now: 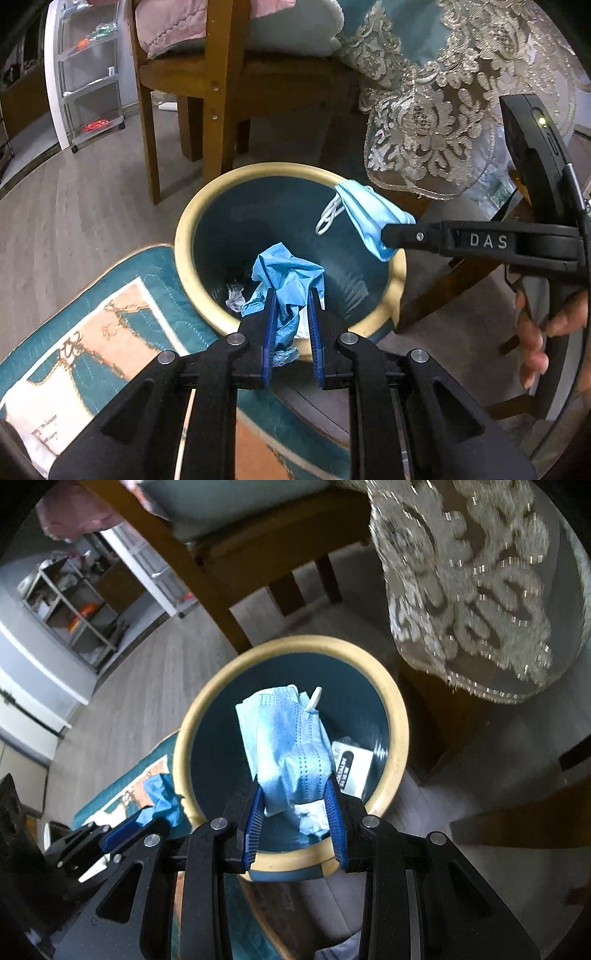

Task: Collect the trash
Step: 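Carry both over the wastebasket and open both tools to drop them, then move both tools back over the cushion toward the remaining trash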

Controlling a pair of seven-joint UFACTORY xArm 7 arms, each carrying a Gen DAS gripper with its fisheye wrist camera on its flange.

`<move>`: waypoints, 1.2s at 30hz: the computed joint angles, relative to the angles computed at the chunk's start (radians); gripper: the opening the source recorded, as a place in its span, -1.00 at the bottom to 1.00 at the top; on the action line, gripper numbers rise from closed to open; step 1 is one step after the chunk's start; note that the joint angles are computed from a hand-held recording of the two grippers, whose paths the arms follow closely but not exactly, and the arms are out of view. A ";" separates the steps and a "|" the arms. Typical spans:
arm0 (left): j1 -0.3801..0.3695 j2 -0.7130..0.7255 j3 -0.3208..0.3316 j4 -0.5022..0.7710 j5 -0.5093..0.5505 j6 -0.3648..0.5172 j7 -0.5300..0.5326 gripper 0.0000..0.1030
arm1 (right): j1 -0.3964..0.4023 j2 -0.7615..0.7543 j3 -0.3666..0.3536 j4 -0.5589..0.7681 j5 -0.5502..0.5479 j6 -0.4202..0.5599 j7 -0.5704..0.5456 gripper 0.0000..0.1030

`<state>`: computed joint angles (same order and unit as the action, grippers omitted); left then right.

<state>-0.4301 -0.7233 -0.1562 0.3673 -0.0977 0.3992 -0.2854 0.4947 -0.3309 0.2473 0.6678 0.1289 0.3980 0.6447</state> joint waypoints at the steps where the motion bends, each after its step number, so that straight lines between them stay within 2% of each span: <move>1: -0.001 0.016 0.000 0.002 -0.001 -0.016 0.001 -0.70 | 0.003 0.008 -0.004 0.002 0.006 -0.001 -0.003 -0.35; 6: -0.008 0.071 0.016 0.000 -0.014 -0.071 0.007 -0.70 | 0.009 0.025 0.004 0.009 0.002 0.004 -0.006 -0.34; 15: -0.001 0.103 -0.006 -0.003 0.011 -0.092 0.003 -0.62 | 0.006 0.053 0.007 0.023 -0.008 -0.005 -0.001 -0.31; 16: 0.002 0.101 -0.008 -0.004 0.015 -0.087 0.001 -0.50 | 0.004 0.050 0.008 0.023 -0.012 -0.003 0.002 -0.28; 17: 0.005 0.100 -0.011 -0.003 0.019 -0.083 -0.002 -0.29 | 0.005 0.047 0.006 0.020 -0.010 -0.004 0.001 -0.26; 20: 0.022 0.080 -0.026 -0.012 0.035 -0.082 -0.022 0.06 | 0.005 0.044 0.005 0.016 -0.010 -0.012 0.002 -0.24; 23: 0.023 0.067 -0.020 -0.014 0.039 -0.081 -0.031 0.14 | 0.007 0.031 0.003 0.008 -0.005 -0.014 0.001 -0.14; 29: 0.039 0.000 -0.020 -0.030 0.056 -0.044 -0.043 0.40 | -0.013 0.017 0.023 0.011 -0.042 -0.018 0.040 0.24; 36: 0.077 -0.168 -0.015 -0.056 0.081 0.070 -0.052 0.63 | -0.019 0.010 0.048 0.032 -0.090 -0.011 0.089 0.57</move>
